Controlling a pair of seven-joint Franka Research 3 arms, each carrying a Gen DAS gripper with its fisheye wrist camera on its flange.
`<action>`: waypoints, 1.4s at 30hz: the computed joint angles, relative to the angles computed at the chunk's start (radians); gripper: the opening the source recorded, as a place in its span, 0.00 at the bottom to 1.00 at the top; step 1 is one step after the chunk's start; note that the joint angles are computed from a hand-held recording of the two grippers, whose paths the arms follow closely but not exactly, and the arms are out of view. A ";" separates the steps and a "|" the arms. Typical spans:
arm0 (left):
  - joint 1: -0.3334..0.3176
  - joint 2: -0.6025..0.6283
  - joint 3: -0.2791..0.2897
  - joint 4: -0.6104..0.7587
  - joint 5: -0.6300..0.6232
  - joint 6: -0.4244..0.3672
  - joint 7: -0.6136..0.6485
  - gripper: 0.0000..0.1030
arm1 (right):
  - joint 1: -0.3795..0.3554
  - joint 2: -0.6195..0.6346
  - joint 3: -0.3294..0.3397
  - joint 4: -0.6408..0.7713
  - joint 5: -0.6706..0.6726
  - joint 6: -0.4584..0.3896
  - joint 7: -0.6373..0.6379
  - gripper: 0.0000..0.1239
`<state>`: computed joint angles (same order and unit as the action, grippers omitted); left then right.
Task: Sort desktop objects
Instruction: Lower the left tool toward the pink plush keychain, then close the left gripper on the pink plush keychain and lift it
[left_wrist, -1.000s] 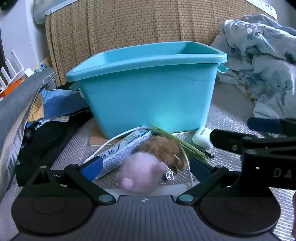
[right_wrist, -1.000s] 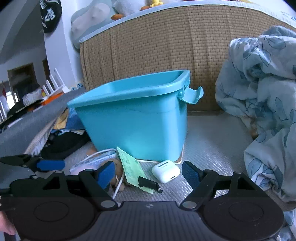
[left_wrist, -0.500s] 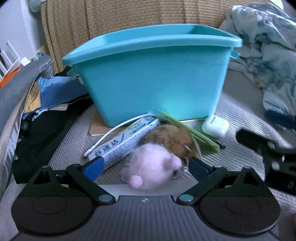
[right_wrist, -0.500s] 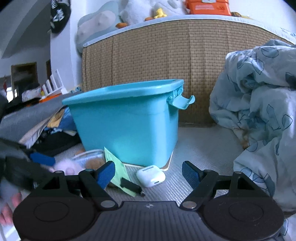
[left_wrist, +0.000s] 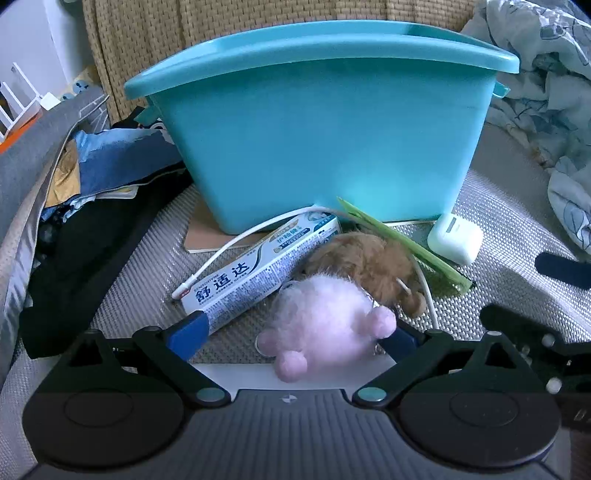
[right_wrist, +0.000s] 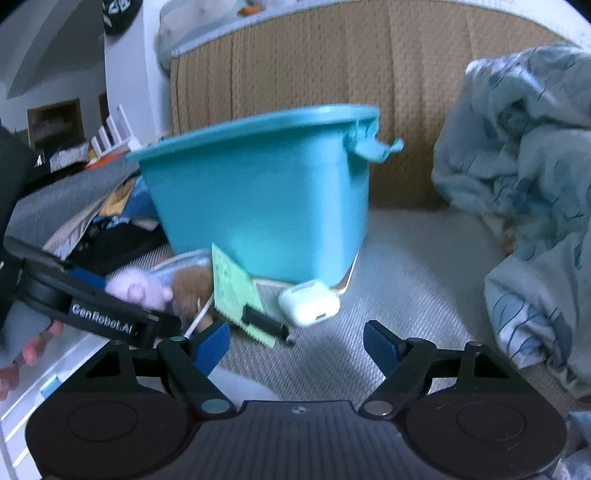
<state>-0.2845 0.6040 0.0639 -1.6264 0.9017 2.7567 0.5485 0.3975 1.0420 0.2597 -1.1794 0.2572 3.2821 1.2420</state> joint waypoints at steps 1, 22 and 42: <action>-0.004 0.003 0.002 0.006 0.000 -0.011 -0.003 0.97 | 0.008 -0.002 -0.014 0.004 0.003 -0.017 0.005 0.67; 0.005 0.072 -0.021 0.102 -0.121 -0.092 0.012 1.00 | -0.024 0.004 0.040 0.014 0.042 -0.078 -0.020 0.80; -0.028 0.009 0.050 0.006 0.020 0.084 -0.093 0.47 | 0.006 0.003 0.000 0.018 0.061 -0.077 0.007 0.82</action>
